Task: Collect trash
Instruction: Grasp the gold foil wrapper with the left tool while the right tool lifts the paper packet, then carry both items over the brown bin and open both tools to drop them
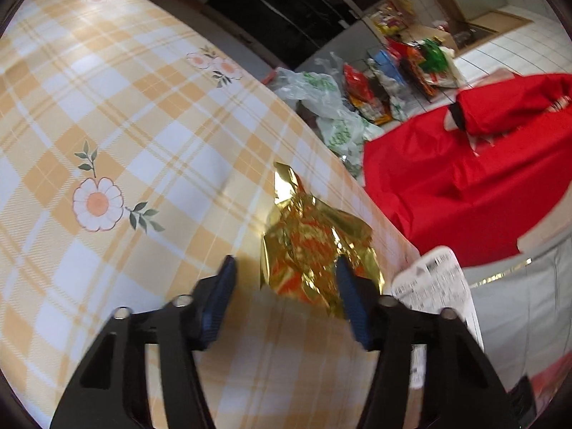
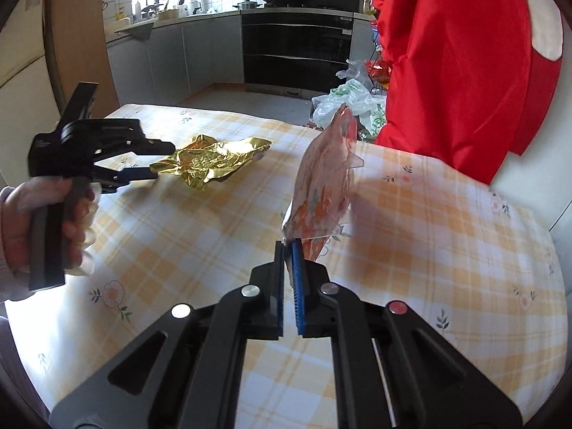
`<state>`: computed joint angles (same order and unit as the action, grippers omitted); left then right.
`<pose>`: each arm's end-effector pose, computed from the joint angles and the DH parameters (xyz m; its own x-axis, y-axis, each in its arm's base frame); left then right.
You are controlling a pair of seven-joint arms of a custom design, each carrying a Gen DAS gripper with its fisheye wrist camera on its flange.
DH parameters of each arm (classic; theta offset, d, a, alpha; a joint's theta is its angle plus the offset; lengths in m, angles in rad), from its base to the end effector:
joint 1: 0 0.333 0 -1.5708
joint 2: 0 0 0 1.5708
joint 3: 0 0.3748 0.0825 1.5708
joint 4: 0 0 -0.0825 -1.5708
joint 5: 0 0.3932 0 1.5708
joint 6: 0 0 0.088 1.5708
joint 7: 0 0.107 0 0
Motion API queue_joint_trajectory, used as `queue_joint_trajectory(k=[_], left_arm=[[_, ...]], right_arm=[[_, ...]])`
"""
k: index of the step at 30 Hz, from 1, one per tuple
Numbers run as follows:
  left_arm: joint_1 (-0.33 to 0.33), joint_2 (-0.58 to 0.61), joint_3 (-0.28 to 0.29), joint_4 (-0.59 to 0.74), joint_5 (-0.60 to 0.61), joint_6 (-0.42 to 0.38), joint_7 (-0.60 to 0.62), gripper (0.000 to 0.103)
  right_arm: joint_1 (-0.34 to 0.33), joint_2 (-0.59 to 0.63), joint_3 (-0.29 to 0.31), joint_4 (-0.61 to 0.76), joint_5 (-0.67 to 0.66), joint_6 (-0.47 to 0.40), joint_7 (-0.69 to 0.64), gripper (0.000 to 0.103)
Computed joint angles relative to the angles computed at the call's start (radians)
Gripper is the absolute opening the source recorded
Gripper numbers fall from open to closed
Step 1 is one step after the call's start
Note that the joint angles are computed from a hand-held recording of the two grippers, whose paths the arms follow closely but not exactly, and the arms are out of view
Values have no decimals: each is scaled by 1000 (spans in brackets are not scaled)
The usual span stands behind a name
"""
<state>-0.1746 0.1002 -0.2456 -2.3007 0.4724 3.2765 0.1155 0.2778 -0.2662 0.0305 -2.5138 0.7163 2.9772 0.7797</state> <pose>0.5084 -0.2737 0.4575 0.2540 -0.6981 0.6694 -0.7051 -0.6074 -0.3659 0.4570 0.0987 0.5003 0.4265 -0.9044 -0.0123 -0.6504 -0.2972 -0.6990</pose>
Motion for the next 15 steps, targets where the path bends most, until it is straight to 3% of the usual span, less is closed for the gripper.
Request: queue_joint_trajectory(k=[1, 2, 3, 5, 6, 10, 15], left_arm=[[40, 3, -52, 10, -46, -35, 41, 18], [55, 2, -76, 15, -75, -63, 72, 15], [47, -6, -64, 14, -34, -65, 43, 15], [-58, -30, 56, 12, 90, -64, -27, 12], [-91, -52, 95, 20, 215, -91, -100, 11], [-77, -144, 57, 5, 350, -171, -91, 9], [-59, -290, 1, -60, 350, -217, -18, 9]], right_arm=[[6, -4, -5, -3, 11, 1, -4, 8], [9, -7, -9, -5, 19, 1, -8, 8], [12, -9, -14, -5, 27, -1, -12, 8], [19, -23, -23, -10, 50, 1, -21, 8], [23, -27, -29, -10, 63, 2, -30, 7], [24, -73, -36, -24, 96, -3, -33, 7], [-7, -144, -23, -49, 77, -38, 15, 5]])
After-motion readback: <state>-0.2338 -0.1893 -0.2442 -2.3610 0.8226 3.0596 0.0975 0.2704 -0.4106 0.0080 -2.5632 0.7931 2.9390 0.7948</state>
